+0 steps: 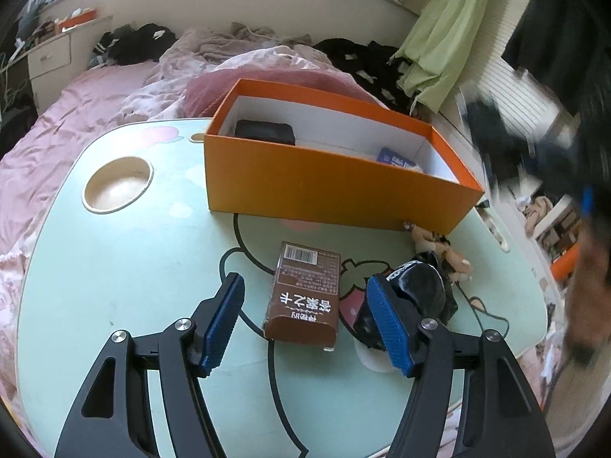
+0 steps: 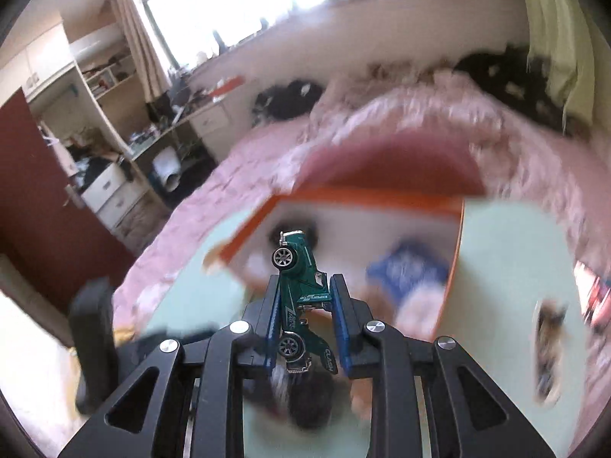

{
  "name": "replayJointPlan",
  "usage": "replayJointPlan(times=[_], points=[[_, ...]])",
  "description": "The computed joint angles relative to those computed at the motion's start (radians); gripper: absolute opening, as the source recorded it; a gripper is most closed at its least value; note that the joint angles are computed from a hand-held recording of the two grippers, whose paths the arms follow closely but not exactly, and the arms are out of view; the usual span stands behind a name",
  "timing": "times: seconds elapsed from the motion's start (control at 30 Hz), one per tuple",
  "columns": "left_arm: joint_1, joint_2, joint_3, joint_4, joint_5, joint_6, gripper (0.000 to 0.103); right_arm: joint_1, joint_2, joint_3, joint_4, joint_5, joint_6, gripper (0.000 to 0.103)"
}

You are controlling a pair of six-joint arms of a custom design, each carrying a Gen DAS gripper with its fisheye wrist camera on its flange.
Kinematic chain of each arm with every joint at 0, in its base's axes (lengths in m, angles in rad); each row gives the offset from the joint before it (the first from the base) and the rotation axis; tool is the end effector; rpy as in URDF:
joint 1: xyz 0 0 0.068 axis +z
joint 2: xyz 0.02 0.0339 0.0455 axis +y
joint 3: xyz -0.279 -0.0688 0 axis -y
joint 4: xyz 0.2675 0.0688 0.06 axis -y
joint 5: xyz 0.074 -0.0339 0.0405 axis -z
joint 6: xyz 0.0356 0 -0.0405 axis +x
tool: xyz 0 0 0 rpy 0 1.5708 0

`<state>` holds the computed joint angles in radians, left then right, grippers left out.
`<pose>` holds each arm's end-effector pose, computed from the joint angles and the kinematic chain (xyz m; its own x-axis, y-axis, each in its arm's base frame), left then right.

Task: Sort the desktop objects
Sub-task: 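Grasp the green toy car inside the box with the right gripper, then lift the toy car out and place it on the table with the right gripper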

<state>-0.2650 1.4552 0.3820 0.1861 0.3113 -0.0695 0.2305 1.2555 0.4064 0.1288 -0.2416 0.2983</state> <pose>0.2253 -0.0724 0.1006 -0.7767 0.1423 -0.6136 0.3830 0.8800 -0.2807 0.2286 0.0624 0.1460 -0.7305 0.1217 -0.6720 -0.1906 0.9086 0.3717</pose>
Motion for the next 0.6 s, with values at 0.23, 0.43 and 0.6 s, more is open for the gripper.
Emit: replayJointPlan(times=[0.23,0.43,0.6], points=[[-0.010,-0.013,0.053,-0.044,0.034,-0.051,0.067,0.035,0.123,-0.172,0.327,0.028,0.075,0.046],[-0.063,-0.088,0.171,-0.177,-0.012,-0.029,0.067,0.053,-0.200,-0.365,0.334,0.123,0.097,0.069],[-0.154,0.059,0.421,-0.331,-0.050,0.030,0.067,0.034,-0.224,-0.364,0.193,0.145,0.056,0.073]])
